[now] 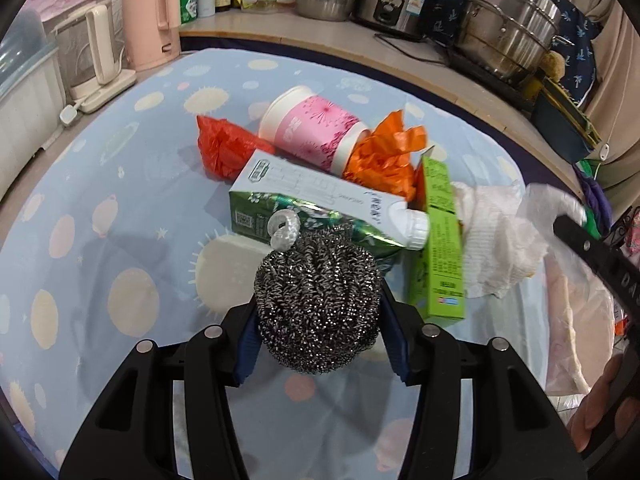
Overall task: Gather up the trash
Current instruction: 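Carry the steel wool and clear plastic bag over the bin with both grippers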
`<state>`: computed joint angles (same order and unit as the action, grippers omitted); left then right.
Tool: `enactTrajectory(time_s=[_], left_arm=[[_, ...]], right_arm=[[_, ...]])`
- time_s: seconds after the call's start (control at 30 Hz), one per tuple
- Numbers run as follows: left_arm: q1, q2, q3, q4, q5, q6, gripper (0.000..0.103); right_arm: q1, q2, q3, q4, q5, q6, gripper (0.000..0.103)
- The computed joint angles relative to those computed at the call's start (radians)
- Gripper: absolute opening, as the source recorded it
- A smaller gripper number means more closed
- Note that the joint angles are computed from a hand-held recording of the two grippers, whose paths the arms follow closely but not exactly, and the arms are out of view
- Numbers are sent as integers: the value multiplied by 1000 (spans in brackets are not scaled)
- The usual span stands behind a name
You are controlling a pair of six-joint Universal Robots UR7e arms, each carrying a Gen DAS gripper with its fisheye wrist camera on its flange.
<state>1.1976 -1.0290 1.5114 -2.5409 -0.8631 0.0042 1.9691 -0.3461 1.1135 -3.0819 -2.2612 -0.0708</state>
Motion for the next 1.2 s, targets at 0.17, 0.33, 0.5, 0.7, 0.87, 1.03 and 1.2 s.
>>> enactTrajectory(time_s=[0.17, 0.33, 0.5, 0.7, 0.87, 1.03, 1.2], left_arm=[[-35, -34, 51, -34, 3, 20, 49], [-73, -62, 103, -57, 9, 33, 49], [-107, -77, 139, -69, 12, 45, 49], [-153, -84, 181, -85, 17, 61, 49], [-185, -79, 203, -93, 15, 70, 49], [-212, -68, 219, -93, 7, 81, 49], [-237, -48, 224, -91, -2, 89, 49]], right_arm=[[13, -70, 141, -95, -20, 14, 18], [20, -127, 249, -172, -30, 22, 18], [23, -178, 342, -243, -44, 34, 18], [21, -236, 434, -317, -59, 49, 18], [16, -280, 502, -374, -78, 60, 18], [7, -319, 563, -429, -100, 70, 18], [-5, -354, 612, -477, -135, 74, 18]])
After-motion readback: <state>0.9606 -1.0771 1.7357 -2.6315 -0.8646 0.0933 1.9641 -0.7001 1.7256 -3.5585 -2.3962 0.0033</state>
